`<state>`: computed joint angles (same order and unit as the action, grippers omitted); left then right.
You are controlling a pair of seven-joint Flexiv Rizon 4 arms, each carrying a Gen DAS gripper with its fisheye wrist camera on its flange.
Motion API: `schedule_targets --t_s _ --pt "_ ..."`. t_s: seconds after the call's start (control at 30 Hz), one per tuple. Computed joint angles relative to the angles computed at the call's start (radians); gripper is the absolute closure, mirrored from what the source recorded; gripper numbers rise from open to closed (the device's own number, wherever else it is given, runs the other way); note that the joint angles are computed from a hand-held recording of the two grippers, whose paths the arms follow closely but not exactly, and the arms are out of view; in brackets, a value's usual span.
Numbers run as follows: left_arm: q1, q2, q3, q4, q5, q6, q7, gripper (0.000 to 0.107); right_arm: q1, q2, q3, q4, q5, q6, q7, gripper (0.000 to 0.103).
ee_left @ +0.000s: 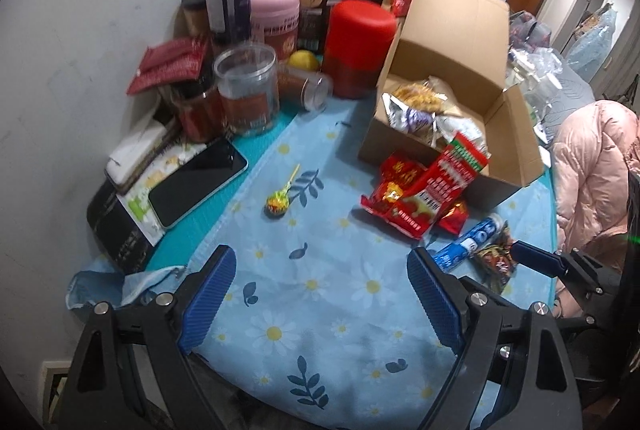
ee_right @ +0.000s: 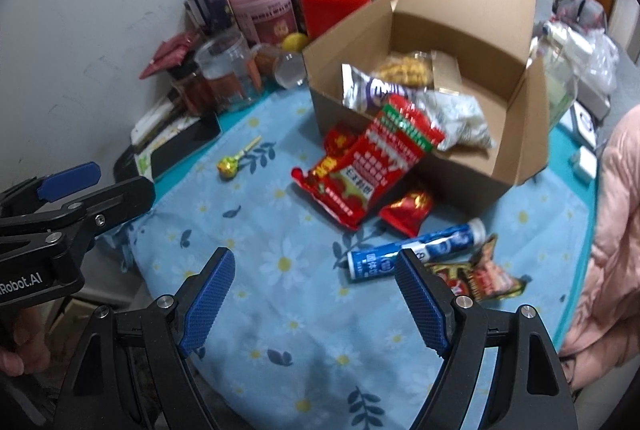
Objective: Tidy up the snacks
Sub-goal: 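Move both tools back over the cloth toward the remaining snacks, then grasp the lollipop with left tool while right tool grasps the red-green strip bag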
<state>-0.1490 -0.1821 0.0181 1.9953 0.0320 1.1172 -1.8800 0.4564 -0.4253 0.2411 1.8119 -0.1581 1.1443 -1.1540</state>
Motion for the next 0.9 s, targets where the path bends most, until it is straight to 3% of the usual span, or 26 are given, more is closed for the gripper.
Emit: schedule_targets --t_s 0.23,0.4,0.63,0.9 --pt "0.01 -0.095 0.023 -0.049 0.022 -0.013 0.003 0.018 -0.021 -0.091 0.013 -0.077 0.056 -0.046 -0.009 0.02" --pt "0.04 -0.163 0.016 -0.07 -0.036 0.009 0.047 0.018 -0.018 -0.154 0.0 -0.147 0.067 -0.09 0.002 0.02" --pt "0.049 -0.251 0.036 -0.118 -0.057 0.024 0.048 0.019 0.011 -0.215 -0.065 -0.215 0.037 -0.035 0.128 0.02" --pt "0.051 -0.324 0.041 -0.162 -0.089 0.048 0.068 0.023 0.025 -0.304 -0.101 -0.329 -0.022 -0.079 0.239 0.02"
